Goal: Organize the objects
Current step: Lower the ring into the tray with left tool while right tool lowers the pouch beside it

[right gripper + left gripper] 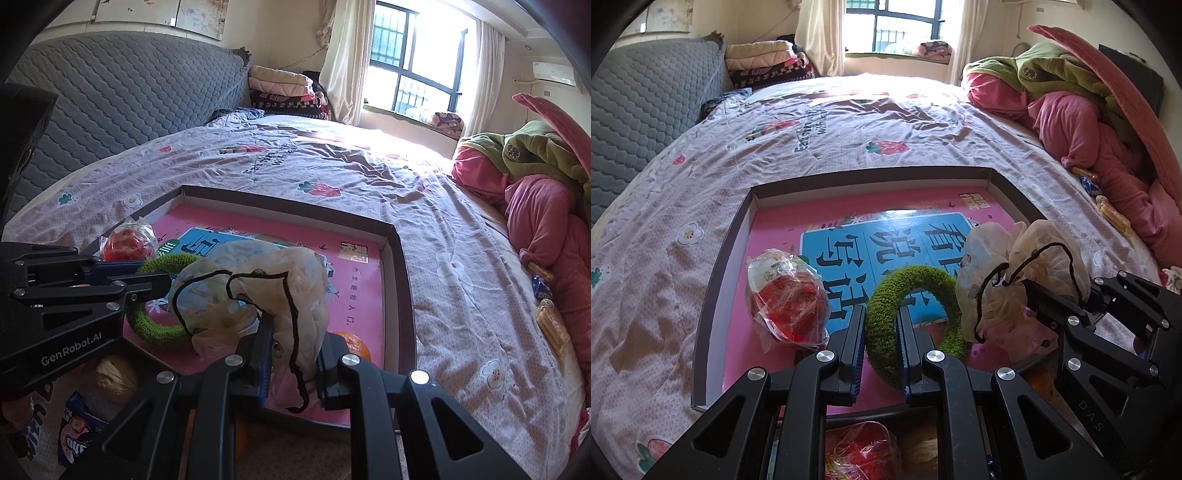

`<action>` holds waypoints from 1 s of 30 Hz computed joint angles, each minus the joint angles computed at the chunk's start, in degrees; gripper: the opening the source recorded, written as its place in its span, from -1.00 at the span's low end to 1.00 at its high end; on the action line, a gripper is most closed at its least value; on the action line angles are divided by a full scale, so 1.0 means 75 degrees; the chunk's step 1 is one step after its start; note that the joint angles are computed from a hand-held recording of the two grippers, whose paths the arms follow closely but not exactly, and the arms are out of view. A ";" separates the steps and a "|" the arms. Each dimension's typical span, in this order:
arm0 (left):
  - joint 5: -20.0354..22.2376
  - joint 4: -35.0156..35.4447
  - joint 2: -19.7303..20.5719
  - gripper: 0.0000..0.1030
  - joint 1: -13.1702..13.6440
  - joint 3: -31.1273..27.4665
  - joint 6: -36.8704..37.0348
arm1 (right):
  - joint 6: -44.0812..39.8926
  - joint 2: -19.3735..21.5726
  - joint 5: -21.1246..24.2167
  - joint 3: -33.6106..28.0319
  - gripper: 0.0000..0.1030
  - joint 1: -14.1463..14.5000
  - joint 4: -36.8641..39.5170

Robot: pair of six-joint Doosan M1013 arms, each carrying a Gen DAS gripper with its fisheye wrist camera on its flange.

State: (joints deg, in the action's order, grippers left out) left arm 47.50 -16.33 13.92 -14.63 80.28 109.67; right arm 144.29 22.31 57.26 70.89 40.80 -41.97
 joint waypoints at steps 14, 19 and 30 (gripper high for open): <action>0.0225 0.0103 0.0070 -0.67 0.0018 -0.0089 -0.0125 | -0.0098 -0.0007 0.0018 -0.0051 -0.53 -0.0043 0.0308; 0.0111 0.0123 0.0044 -0.64 0.0023 -0.0054 -0.0170 | 0.0020 -0.0009 0.0117 -0.0061 -0.46 -0.0028 0.0145; 0.0159 0.0170 0.0118 -0.63 0.0084 -0.0150 -0.0362 | 0.0313 -0.0066 0.0180 -0.0036 -0.32 -0.0084 0.0068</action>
